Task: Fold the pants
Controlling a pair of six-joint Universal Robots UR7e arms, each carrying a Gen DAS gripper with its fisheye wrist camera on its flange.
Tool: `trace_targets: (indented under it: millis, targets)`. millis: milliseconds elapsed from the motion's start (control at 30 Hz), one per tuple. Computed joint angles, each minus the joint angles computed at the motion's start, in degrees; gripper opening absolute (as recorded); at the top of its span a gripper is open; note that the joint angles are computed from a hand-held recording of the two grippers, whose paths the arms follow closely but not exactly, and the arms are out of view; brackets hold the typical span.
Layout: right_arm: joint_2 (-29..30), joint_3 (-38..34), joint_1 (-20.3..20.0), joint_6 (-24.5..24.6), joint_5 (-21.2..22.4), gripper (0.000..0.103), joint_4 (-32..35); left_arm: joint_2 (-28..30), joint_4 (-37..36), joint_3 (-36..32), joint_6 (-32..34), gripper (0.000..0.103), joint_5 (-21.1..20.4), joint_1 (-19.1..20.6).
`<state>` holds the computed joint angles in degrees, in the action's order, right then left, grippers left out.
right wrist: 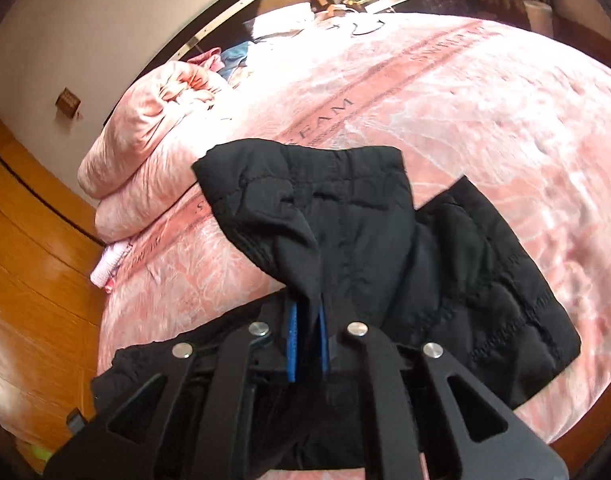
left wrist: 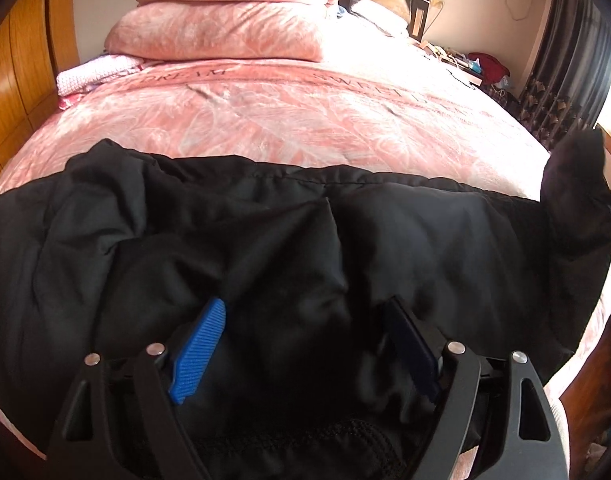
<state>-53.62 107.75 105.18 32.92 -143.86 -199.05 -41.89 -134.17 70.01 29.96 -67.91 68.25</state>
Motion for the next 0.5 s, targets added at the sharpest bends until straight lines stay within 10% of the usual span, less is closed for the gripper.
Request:
trace_targets:
  millis: [133, 233, 500]
  targets:
    - [-5.2, 10.8, 0.0, 13.9, -6.1, 0.042, 8.2, -0.3, -2.9, 2.1, 0.2, 0.086, 1.1, -0.6]
    - [-7.3, 15.9, -0.3, 22.0, -7.1, 0.037, 14.1, -0.4, -3.5, 2.7, 0.0, 0.086, 1.5, -0.9]
    - [-8.9, 17.6, 0.2, 19.7, -5.1, 0.023, 11.0, -2.0, -3.5, 3.9, -0.9, 0.086, 0.5, -1.3]
